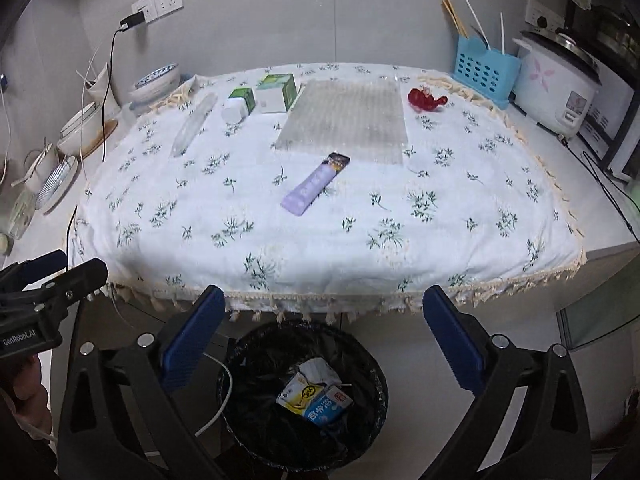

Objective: Collect trash
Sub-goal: 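Open both grippers to drop the items into the bin, then raise, then move both open tools over the table toward the tube and green box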

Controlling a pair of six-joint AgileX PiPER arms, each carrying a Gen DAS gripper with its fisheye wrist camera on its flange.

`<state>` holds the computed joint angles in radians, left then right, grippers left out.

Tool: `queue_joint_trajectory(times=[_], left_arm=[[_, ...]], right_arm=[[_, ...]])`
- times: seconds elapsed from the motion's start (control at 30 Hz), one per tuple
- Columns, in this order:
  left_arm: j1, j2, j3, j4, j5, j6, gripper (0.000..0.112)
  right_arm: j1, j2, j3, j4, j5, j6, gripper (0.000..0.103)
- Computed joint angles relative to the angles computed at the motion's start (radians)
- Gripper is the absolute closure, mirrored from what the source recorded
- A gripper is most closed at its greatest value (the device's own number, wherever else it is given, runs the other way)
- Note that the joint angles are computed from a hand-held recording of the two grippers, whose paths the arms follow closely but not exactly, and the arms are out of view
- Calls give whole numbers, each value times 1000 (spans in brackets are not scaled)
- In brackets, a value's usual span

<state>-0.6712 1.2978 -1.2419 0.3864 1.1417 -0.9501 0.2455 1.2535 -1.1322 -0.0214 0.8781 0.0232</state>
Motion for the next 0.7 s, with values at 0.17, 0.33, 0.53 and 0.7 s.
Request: queue_joint_trajectory(times=[0.17, 0.33, 0.53, 0.7], left_arm=[[52, 23, -78, -10, 13, 65, 15], [113, 59, -159, -25, 25, 138, 15], [207, 106, -241, -74, 28, 231, 15], [276, 161, -330, -101, 45, 292, 16]], right_arm=[[18, 43, -97, -20, 7, 22, 8], [35, 107, -211, -43, 41, 39, 8], [57, 202, -349, -57, 82, 49, 8], [71, 291, -493, -62, 135, 65, 8]])
